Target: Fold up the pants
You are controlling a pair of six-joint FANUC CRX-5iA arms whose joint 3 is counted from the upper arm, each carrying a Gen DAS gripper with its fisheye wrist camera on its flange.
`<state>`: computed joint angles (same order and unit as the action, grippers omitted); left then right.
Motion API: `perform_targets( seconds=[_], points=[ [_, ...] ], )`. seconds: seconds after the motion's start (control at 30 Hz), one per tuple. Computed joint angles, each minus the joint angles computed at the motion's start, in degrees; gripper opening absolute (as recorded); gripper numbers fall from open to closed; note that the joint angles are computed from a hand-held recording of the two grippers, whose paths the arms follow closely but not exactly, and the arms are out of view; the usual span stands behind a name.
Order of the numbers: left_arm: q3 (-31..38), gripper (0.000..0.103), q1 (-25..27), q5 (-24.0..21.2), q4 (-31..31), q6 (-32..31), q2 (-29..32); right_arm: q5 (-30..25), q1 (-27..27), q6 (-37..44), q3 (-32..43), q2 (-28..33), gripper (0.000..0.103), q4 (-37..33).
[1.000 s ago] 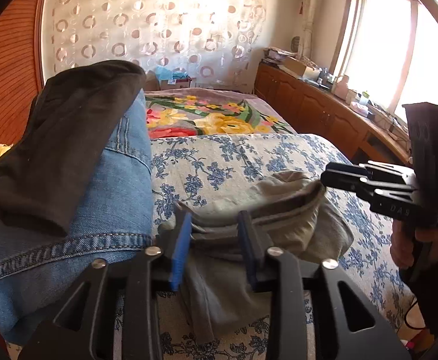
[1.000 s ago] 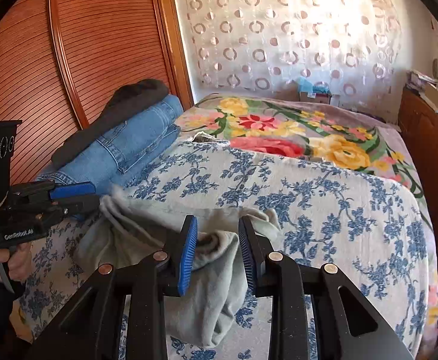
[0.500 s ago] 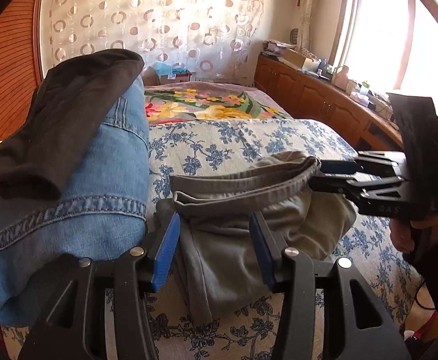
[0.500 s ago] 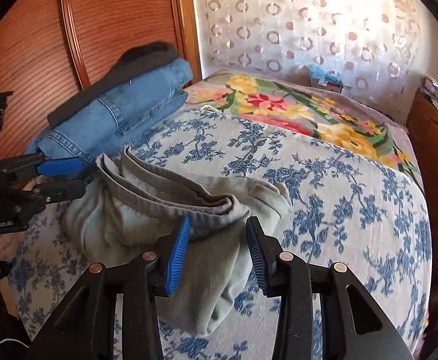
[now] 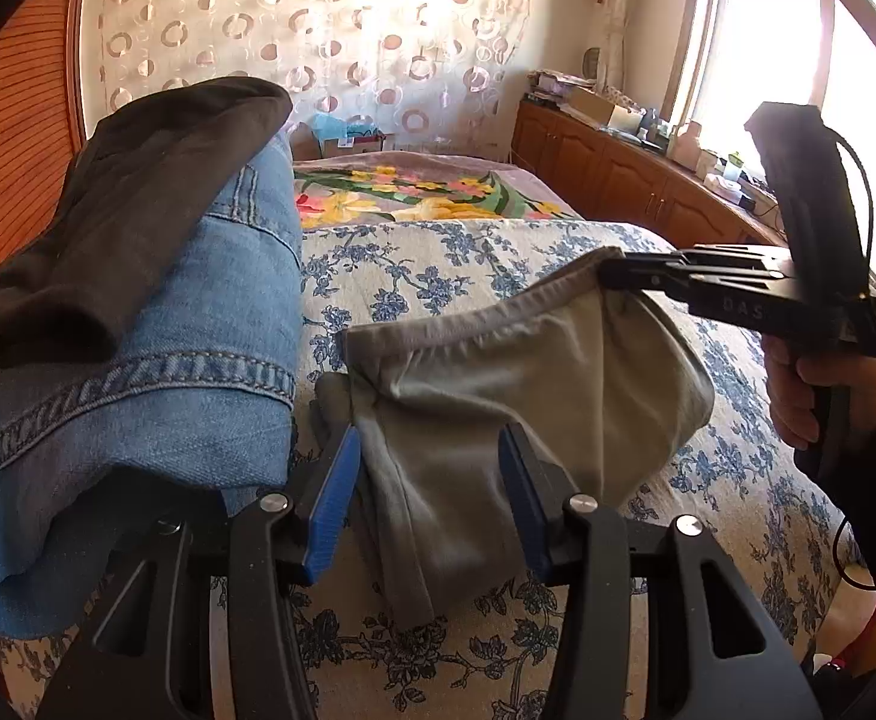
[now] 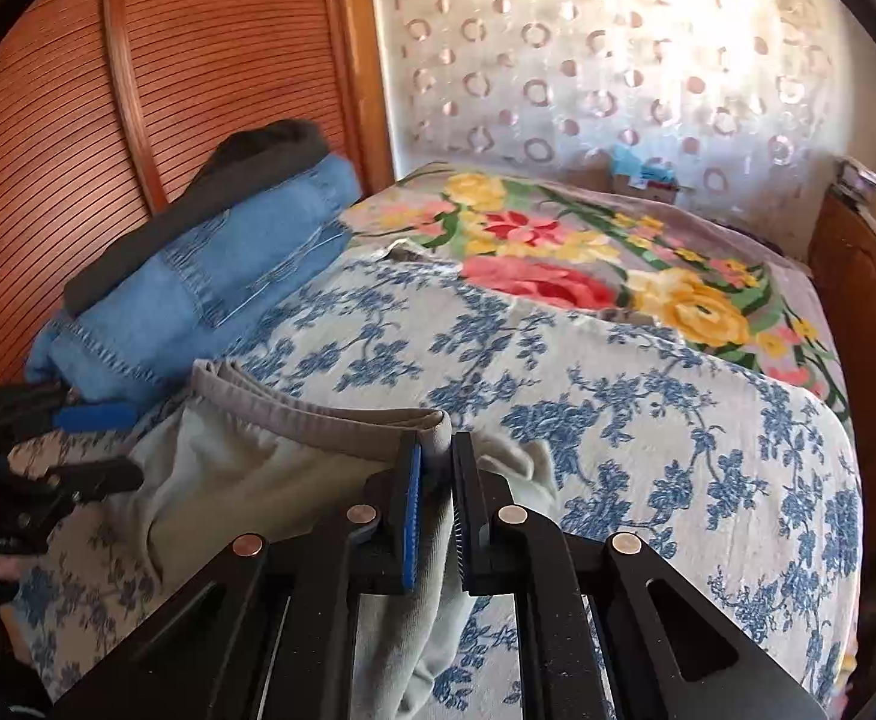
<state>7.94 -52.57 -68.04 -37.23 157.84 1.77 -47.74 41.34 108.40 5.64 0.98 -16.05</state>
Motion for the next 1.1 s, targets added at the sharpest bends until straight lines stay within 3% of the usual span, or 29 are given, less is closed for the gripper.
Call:
perform_targets(
  seconds=[0.2, 0.4, 0.73, 0.93, 1.1],
  points=[
    [0.07, 0.049, -1.01, -1.07, -0.1, 0.46, -0.06, 0.32, 0.75, -3.03, -2.17, -1.55, 0.019, 1.96],
    [-0.09, 0.049, -2.66, -1.61, -0.67, 1.21, -0.5, 0.09, 0.61, -3.83, -7.23, -7.33, 0.038, 2.65],
    [-0.36, 0.049, -5.46, -4.45, -1.49, 3.66, -0.44, -3.0, 0.5, -2.79, -13.77, -15.23, 0.038, 1.76],
    [-1.12, 0.049, -5.12, -3.96, 0.02, 2.83, -0.24, -6.78, -0.25, -0.67, -12.38, -12.78, 0.038, -0.62],
    [-1.12, 0.039, -4.5, -4.32, 0.76, 2.63, 0.22, -6.08, 0.09, 0.02, -12.02, -12.45, 0.038, -0.86]
  ],
)
